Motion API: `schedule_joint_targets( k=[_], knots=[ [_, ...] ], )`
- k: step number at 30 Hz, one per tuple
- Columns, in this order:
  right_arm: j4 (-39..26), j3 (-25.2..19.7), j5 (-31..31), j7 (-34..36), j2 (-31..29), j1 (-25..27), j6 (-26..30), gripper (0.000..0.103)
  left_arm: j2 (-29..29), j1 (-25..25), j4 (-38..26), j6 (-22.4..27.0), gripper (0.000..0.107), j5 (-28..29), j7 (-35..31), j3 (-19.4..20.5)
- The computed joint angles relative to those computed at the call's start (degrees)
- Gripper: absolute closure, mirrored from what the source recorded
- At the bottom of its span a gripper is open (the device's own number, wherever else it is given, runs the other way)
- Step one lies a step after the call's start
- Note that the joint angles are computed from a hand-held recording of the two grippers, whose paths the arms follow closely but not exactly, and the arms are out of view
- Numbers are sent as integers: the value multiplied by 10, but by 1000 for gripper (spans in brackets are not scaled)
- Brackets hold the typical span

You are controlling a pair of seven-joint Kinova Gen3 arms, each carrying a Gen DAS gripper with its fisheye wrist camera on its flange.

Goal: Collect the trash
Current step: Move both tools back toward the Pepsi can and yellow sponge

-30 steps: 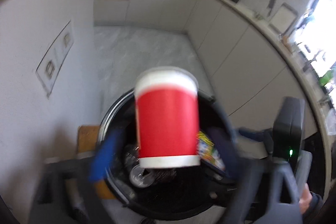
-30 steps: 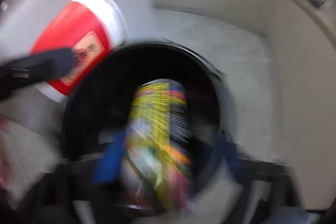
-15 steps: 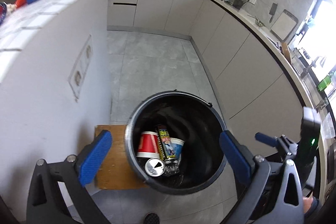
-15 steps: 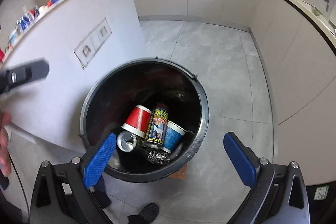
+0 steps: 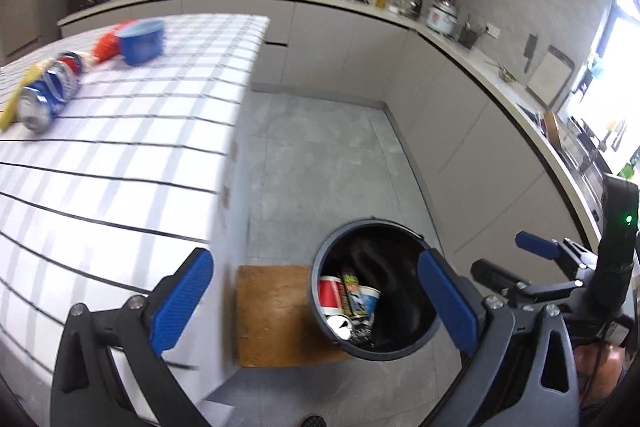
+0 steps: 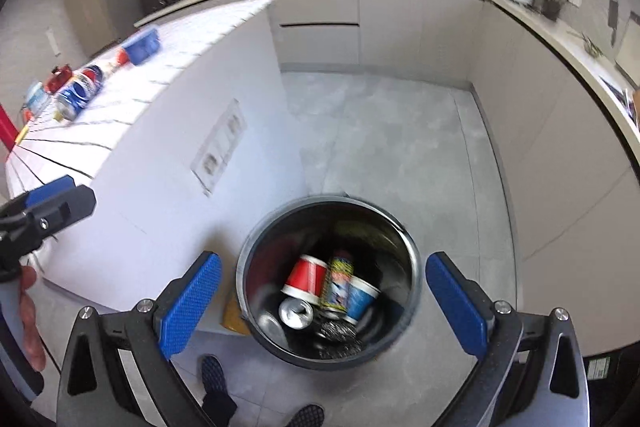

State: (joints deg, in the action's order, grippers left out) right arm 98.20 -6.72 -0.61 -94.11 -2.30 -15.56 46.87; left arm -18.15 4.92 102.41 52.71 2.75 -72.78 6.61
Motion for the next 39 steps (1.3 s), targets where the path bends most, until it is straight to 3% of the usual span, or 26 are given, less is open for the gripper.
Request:
schedule_joint_targets(
  k=[2, 6, 11, 13, 15, 20, 25, 29, 31, 39],
  knots=[
    [-21, -21, 12, -17, 6, 1, 11, 0, -16, -6, 1, 8, 5, -4, -12, -19],
    [-59, -122, 13, -34, 27, 65, 19, 0, -47, -37, 9, 19, 5, -5, -30, -51],
    [-112, -249, 78, -106, 65, 110, 27, 0, -72, -163, 15, 40, 5, 54, -132, -77],
    [-140, -283, 120, -149, 90, 96, 36, 0, -70, -190, 17, 40, 5, 72, -178, -103],
    [-161, -286, 154, -182, 107, 66, 43, 0, -59, -200, 13, 37, 7, 91, -225, -136],
    [-258, -246, 241, -269, 174, -66, 94, 0, -4, -176, -17, 33, 12, 136, -341, -255],
    [-390, -190, 283, -309, 260, -187, 141, 0, 69, -141, -68, 50, 14, 204, -458, -388],
    [-496, -93, 249, -300, 321, -280, 163, 1, 128, -118, -108, 81, 17, 280, -551, -494],
    [-550, -41, 221, -283, 349, -319, 180, 1, 166, -130, -129, 102, 17, 326, -597, -529],
    [-762, 159, 60, -235, 474, -400, 232, 1, 279, -243, -207, 165, 17, 419, -694, -502]
  ],
)
